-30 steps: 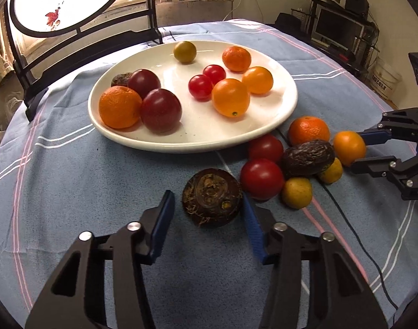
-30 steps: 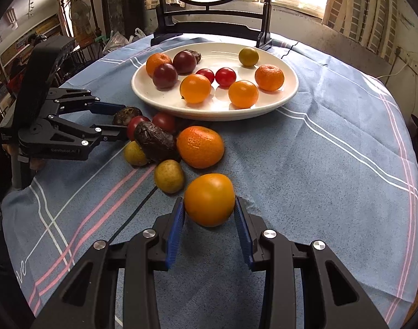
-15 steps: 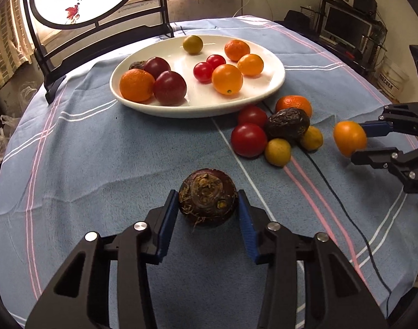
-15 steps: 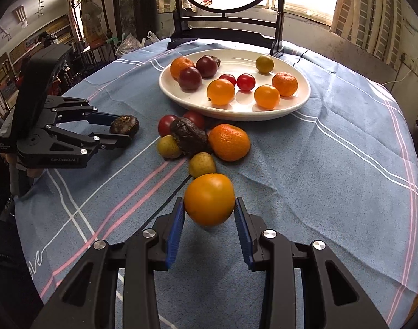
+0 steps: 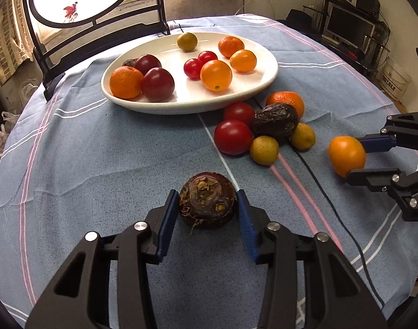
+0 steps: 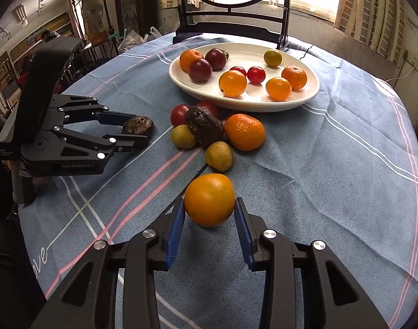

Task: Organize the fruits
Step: 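Place the brown fruit on the plate with the left tool while the right tool places its fruit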

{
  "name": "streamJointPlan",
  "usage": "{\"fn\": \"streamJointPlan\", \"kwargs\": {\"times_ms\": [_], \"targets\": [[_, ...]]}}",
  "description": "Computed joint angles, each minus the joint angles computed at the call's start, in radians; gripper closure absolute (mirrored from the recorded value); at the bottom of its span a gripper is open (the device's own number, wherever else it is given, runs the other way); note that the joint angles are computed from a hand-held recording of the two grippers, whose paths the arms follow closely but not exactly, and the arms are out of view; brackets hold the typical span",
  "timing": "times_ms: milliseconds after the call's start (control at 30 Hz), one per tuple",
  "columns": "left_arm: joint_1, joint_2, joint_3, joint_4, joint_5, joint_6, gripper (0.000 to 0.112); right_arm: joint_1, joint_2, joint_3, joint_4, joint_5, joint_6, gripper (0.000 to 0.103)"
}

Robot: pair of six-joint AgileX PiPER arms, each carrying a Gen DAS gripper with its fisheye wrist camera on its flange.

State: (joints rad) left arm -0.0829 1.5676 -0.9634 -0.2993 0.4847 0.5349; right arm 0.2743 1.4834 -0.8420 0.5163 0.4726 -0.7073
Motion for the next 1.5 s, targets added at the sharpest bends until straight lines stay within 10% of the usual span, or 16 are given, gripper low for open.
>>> {"fn": "streamJointPlan", "kwargs": {"times_ms": [300, 800, 1500], "targets": [[-0.020, -0.111, -0.008, 0.028, -0.011, -0.031, 0.070, -0.003, -0.017, -0.032, 0.046, 0.019, -0.022, 0.066], [-0.144, 0.024, -0.303, 0.562, -0.009, -0.616, 0.070, -0.044, 0.058, -0.278, 0.116, 0.055, -0.046, 0.066], [-0.116, 0.194, -0.475, 0.570, 0.021, -0.640, 0.070, -0.028, 0.232, -0.483, 0.061, 0.071, 0.023, 0.066]]}}
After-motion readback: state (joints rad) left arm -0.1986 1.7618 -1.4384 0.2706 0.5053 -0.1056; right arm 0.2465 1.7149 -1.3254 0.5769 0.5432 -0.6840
